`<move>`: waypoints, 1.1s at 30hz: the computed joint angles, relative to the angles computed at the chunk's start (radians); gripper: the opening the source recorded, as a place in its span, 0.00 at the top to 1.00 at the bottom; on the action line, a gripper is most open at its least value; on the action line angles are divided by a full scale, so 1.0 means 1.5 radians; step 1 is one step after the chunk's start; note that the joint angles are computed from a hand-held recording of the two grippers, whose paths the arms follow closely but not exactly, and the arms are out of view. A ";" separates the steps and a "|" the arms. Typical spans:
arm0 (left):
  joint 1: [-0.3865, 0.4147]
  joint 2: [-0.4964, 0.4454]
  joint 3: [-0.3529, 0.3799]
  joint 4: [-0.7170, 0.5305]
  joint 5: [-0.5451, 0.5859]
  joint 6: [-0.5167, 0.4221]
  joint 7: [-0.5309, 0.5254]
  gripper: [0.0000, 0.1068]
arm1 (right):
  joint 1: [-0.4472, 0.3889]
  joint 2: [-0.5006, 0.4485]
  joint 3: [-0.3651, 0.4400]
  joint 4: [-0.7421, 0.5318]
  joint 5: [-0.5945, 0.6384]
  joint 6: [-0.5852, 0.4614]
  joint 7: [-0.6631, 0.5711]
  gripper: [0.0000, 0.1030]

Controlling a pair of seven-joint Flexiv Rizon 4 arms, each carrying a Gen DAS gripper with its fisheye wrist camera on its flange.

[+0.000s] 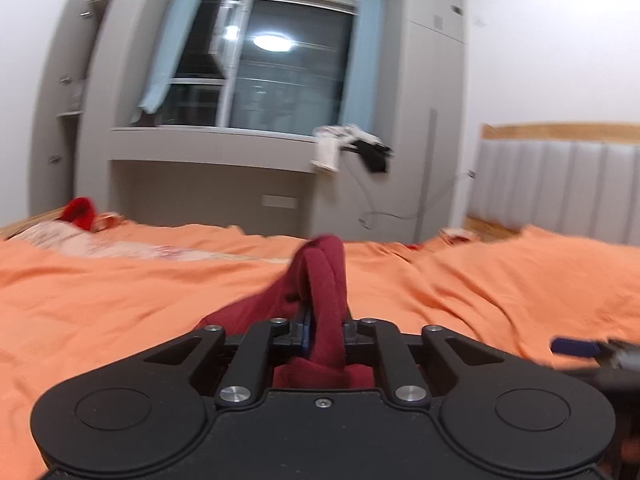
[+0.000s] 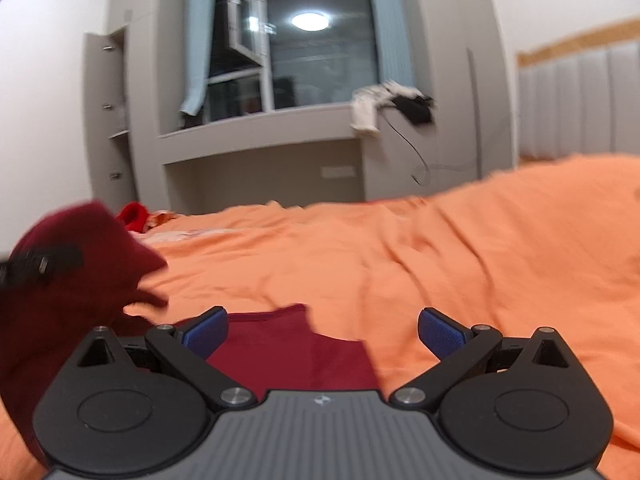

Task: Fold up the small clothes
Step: 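Grasp the folded sweater's edge with the left gripper and lift it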

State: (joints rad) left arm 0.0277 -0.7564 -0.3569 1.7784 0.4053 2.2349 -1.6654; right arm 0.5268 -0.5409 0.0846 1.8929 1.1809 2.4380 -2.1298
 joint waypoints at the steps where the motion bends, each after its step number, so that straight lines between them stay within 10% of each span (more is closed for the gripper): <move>1: -0.011 -0.002 0.000 -0.004 0.002 -0.010 0.008 0.89 | -0.013 0.007 0.002 0.010 0.003 -0.009 0.013 0.00; 5: -0.024 -0.026 -0.023 -0.011 0.042 -0.040 0.043 0.93 | -0.065 0.034 0.022 0.066 -0.030 -0.057 0.136 0.00; 15: -0.020 -0.059 -0.039 0.026 0.060 -0.063 0.161 0.84 | -0.335 -0.027 0.204 0.245 -0.546 0.022 0.649 0.00; 22: 0.029 -0.058 -0.076 0.056 0.093 -0.029 0.206 0.22 | -0.351 -0.077 0.197 0.254 -0.699 0.101 0.740 0.00; 33: -0.028 -0.021 0.043 0.087 0.112 0.052 0.316 0.11 | -0.359 -0.132 0.127 0.215 -0.959 0.117 0.846 0.00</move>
State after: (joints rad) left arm -0.0139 -0.7884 -0.2927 1.9084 0.5737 2.3132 -1.1915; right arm -0.0111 -0.7382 0.2758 2.2150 -0.2574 2.6139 -0.8612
